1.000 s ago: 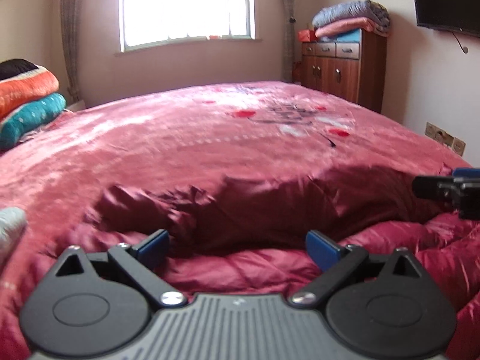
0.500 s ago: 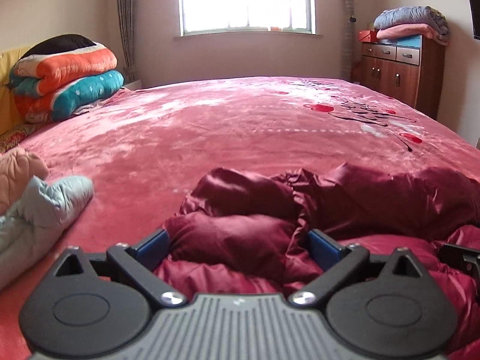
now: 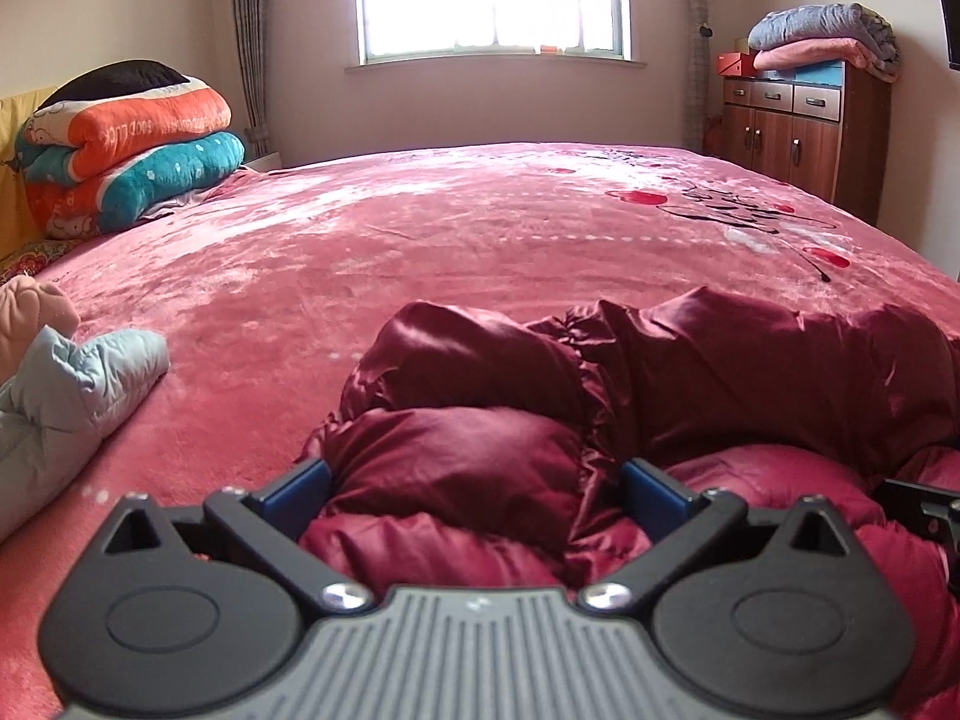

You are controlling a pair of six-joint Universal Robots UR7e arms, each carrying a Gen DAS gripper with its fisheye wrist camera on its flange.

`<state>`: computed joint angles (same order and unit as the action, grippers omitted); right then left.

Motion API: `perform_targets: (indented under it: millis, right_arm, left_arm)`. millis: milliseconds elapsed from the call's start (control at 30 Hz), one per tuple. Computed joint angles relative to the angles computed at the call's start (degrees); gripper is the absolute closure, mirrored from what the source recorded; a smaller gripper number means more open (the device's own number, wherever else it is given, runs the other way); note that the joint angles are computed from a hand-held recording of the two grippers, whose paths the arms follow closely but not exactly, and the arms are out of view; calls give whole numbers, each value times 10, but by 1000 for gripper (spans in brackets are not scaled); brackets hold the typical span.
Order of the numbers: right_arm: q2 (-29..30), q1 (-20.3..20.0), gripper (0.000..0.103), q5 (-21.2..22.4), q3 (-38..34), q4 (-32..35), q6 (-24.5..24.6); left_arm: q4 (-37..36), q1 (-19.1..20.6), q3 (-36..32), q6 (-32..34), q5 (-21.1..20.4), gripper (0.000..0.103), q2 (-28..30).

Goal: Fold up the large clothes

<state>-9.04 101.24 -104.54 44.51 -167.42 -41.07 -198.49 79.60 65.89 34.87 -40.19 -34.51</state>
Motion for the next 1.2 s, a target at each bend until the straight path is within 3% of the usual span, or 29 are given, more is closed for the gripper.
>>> perform_targets:
  millis: [1200]
  right_arm:
    - [-8,3,0,-5,25,-21,-2]
  left_arm:
    - [-11,4,-5,7,-3,1,8]
